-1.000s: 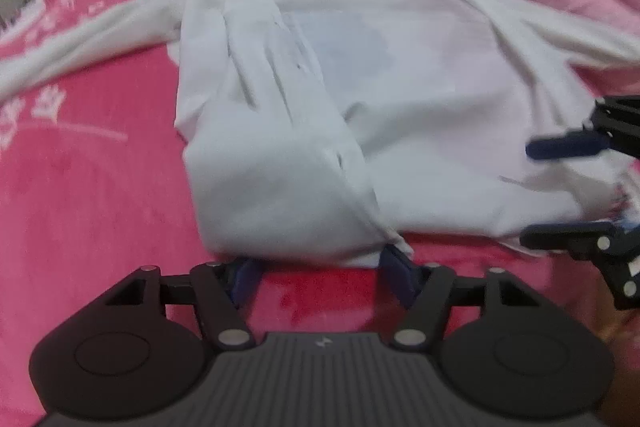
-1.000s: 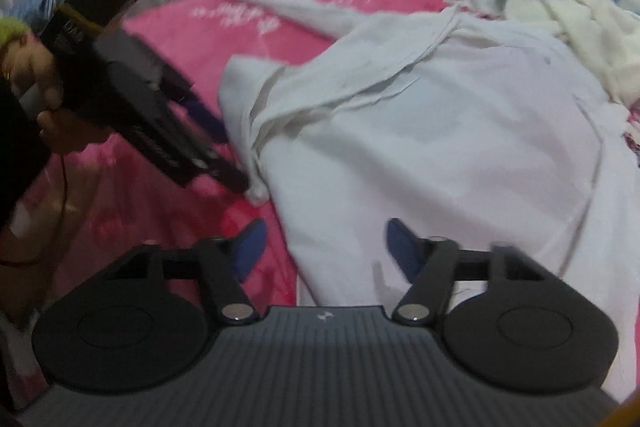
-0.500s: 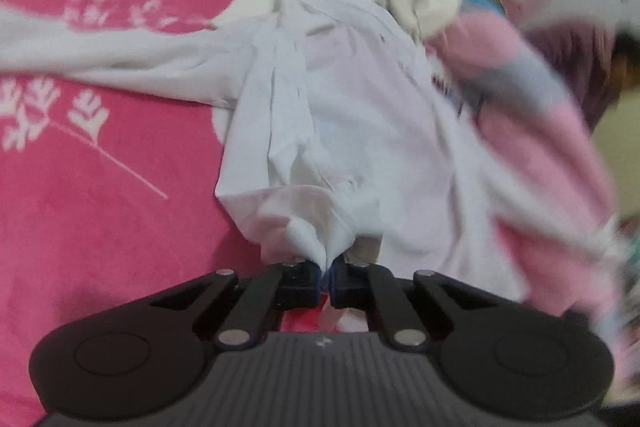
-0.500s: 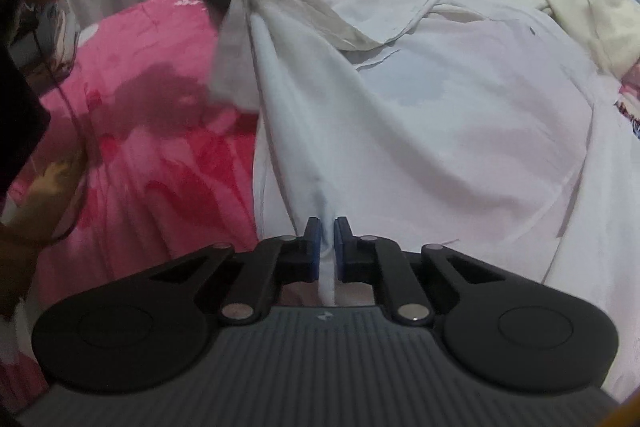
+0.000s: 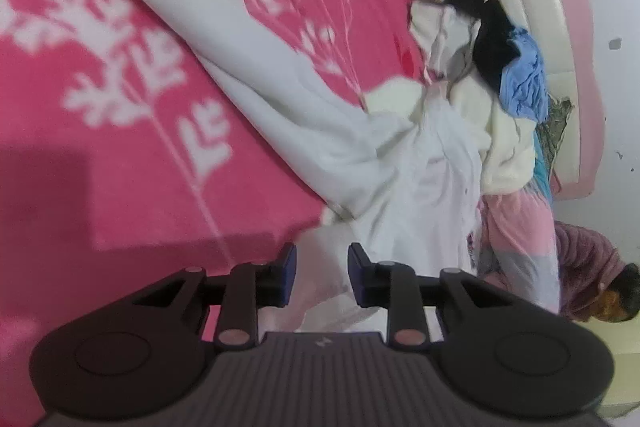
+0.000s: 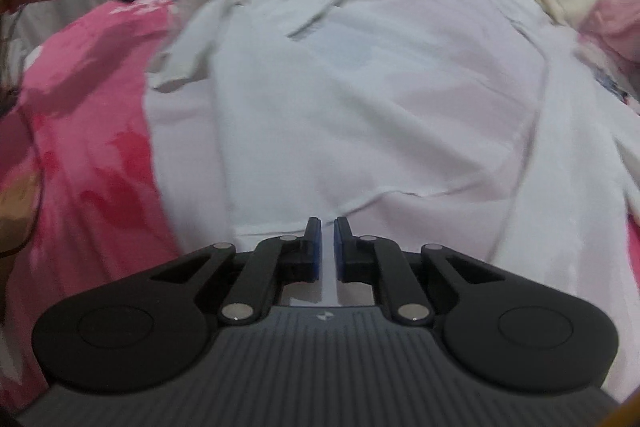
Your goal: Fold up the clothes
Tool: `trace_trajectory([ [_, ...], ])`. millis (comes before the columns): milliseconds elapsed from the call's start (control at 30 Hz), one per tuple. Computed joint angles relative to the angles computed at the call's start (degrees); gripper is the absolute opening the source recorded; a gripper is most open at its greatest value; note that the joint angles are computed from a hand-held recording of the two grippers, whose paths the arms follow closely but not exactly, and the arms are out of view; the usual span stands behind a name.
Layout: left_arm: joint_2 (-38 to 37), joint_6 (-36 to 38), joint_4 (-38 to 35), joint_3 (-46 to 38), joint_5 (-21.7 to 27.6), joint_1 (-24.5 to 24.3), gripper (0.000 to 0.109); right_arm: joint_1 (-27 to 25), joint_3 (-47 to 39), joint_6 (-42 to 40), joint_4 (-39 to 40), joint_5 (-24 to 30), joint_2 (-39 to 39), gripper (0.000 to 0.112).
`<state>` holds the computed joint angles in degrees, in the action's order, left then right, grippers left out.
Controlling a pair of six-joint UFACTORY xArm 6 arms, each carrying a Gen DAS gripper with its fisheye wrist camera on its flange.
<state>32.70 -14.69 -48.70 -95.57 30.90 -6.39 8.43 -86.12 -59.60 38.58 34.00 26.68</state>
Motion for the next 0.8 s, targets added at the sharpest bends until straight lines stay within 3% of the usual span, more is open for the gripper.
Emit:
trace_trajectory([
  [67,-3.5,3.1,5.2,4.7,-2.8,-1.2,0.039,-0.5,-0.4,0.2,0.9,0.3,0.0,0.008],
  [167,-7.5,12.2,7.1,9.4,-0.4,-2.2,0.061,-1.5,0.4,-5.2,7.2,3.1,-1.9,0.009],
  [267,-9.4,15.4,11.6,12.2,1.7,-4.2,0.061,-1.9,0.7,-11.2,10.4,8.1,-3.3,0.009],
  [400,-8.4,14.1,18.8,12.5,-0.5,-7.2,0.061,-1.1,0.7,-16.4,9.0,13.6,-4.0,0.025],
  [533,-5.1,8.1,26.7,10.5,-3.9,-8.2,0.046,1.3,2.9,-18.3,5.6,11.9,-4.4,0.028],
  [667,-2.7,2.4,27.0,8.8,-4.7,-7.7,0.030,3.3,5.1,-20.9,1.8,6.4,-4.0,0.029],
  [800,-0.8,-3.2,29.8,7.2,-6.0,-7.6,0.018,3.3,3.9,-23.4,2.2,6.8,-2.7,0.028],
])
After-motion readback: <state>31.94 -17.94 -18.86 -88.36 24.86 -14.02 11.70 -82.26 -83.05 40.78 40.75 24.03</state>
